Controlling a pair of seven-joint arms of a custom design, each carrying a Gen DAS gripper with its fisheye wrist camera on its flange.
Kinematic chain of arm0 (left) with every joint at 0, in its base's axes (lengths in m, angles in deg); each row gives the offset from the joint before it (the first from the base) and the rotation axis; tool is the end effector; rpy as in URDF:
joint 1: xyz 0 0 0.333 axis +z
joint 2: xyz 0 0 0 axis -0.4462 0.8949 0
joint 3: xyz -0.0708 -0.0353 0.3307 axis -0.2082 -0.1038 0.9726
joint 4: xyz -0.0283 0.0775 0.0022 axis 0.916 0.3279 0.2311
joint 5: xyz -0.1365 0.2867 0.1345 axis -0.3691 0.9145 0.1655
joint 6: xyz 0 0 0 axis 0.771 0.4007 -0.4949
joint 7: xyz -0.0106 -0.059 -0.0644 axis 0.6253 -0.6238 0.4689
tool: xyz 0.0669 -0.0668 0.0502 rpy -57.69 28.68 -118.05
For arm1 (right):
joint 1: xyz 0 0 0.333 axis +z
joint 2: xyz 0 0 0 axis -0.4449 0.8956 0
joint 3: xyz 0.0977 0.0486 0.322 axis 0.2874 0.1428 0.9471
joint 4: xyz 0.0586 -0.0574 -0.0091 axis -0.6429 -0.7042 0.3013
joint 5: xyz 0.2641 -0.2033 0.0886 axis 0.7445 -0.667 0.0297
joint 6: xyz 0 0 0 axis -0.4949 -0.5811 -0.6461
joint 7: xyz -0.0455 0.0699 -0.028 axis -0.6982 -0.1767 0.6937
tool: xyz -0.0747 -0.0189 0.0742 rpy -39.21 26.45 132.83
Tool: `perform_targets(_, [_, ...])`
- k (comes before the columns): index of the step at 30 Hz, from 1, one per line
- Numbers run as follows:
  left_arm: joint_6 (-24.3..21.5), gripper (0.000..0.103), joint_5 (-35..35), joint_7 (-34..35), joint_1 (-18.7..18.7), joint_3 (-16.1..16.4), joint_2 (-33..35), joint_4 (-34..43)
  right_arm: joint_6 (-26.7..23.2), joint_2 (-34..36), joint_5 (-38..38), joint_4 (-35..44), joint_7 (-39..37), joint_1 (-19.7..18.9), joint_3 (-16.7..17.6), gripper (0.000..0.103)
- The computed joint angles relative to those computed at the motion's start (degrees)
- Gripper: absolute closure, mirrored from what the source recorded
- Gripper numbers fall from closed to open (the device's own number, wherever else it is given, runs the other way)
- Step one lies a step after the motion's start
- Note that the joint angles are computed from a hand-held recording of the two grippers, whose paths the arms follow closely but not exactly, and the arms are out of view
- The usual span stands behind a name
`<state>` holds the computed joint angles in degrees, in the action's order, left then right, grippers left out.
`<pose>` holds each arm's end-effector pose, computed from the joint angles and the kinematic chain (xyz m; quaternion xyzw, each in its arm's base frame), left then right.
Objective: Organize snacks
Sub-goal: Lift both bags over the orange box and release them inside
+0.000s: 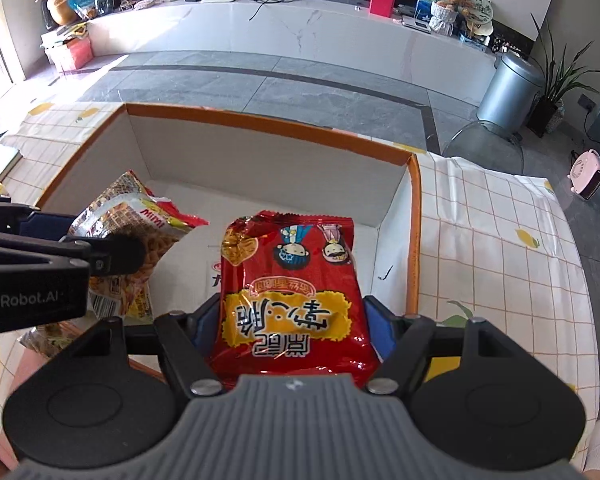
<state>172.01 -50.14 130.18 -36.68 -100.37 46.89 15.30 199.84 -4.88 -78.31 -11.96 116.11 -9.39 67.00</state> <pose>0.6727 -0.2703 0.5552 -0.4315 0.8563 -0.2752 0.0695 0.6124 0.1513 0.5638 -0.5992 0.7553 -0.2199 0.1488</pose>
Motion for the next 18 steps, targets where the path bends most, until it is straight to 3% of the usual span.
perform_targets(9, [-7.56, 0.058, 4.9, -2.19, -3.13, 2.04, 5.92, 8.88, -2.3, 4.18, 3.32, 2.81, -4.58, -0.29, -0.3, 0.033])
perform_targets(18, [-12.17, 0.058, 6.35, -2.66, -4.47, 2.71, 9.68, 15.22, -6.55, 7.45, 0.64, 7.42, -6.76, 1.61, -1.47, 0.033])
